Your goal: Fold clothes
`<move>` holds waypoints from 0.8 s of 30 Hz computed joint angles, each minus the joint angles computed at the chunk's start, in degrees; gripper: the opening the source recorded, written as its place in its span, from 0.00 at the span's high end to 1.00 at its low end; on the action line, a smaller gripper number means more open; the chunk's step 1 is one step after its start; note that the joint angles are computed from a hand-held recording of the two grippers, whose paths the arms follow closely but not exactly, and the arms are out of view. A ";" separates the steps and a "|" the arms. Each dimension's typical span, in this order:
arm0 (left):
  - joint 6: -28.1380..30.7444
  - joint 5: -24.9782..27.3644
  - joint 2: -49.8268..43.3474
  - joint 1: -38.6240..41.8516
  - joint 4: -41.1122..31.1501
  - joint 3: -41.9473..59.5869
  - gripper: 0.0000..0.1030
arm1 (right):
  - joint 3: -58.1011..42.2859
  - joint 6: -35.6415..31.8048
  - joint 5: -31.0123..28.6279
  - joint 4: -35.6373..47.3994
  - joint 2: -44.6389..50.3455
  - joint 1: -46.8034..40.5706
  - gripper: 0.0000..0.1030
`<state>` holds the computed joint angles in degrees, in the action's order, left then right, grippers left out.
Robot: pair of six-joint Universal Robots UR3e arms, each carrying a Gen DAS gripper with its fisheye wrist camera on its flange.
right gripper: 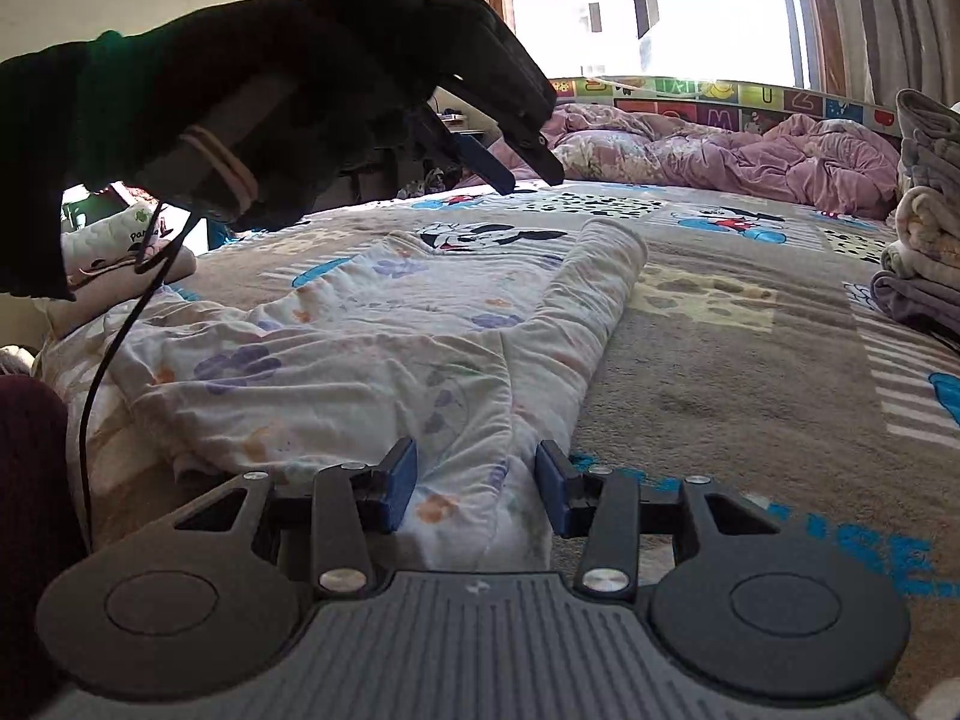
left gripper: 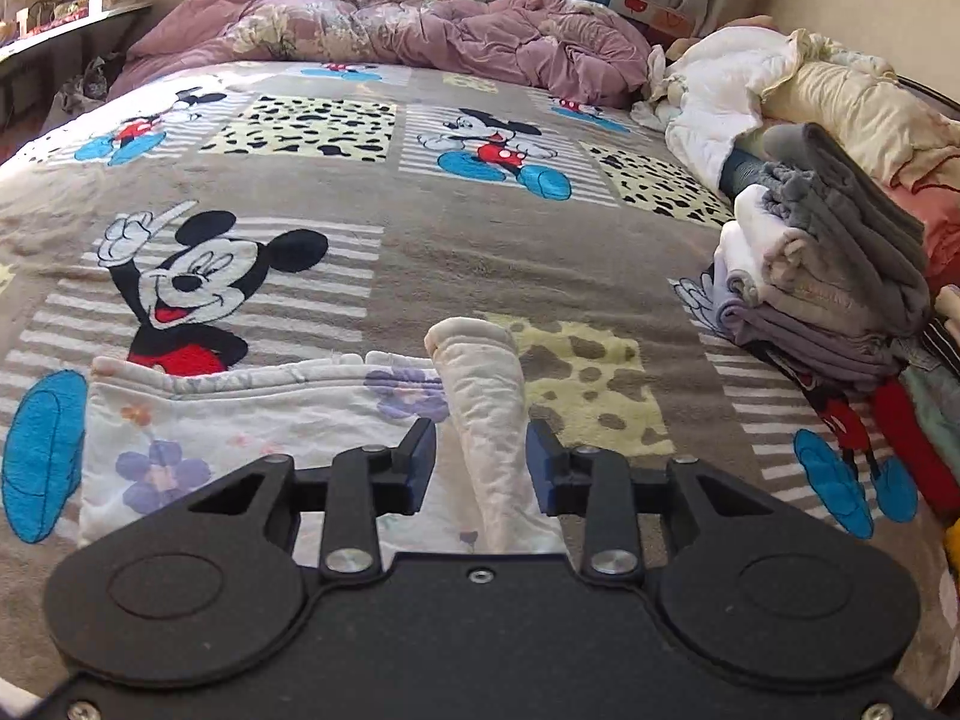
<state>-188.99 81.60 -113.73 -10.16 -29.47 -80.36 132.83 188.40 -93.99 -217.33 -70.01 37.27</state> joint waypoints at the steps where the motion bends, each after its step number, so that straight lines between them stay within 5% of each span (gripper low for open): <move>1: -1.65 0.06 -3.08 0.02 -1.04 3.20 0.70 | -0.44 -0.27 -0.59 0.19 0.36 0.55 0.56; 4: -5.53 -0.21 -11.09 0.34 -3.27 11.63 0.72 | -2.09 -1.20 -5.03 -0.28 1.72 3.39 0.56; 6: -7.96 0.85 -13.77 0.35 -3.25 14.11 0.95 | -2.82 -2.34 -6.83 -0.88 2.45 4.85 0.56; 10: -10.39 4.75 -11.79 0.39 -0.93 9.33 0.95 | -2.67 -3.33 -4.74 2.13 1.30 4.24 0.56; 15: -8.95 0.21 -14.88 2.64 0.93 9.39 0.89 | -2.80 -2.97 -4.44 2.41 1.23 4.20 0.56; 18: -3.66 0.57 -15.04 2.56 -3.12 12.94 0.82 | -3.33 -2.98 -5.57 2.81 1.37 5.17 0.56; 24: 4.07 8.02 -8.72 -0.35 8.18 6.28 0.78 | -3.77 -2.77 -6.50 3.65 1.11 6.02 0.56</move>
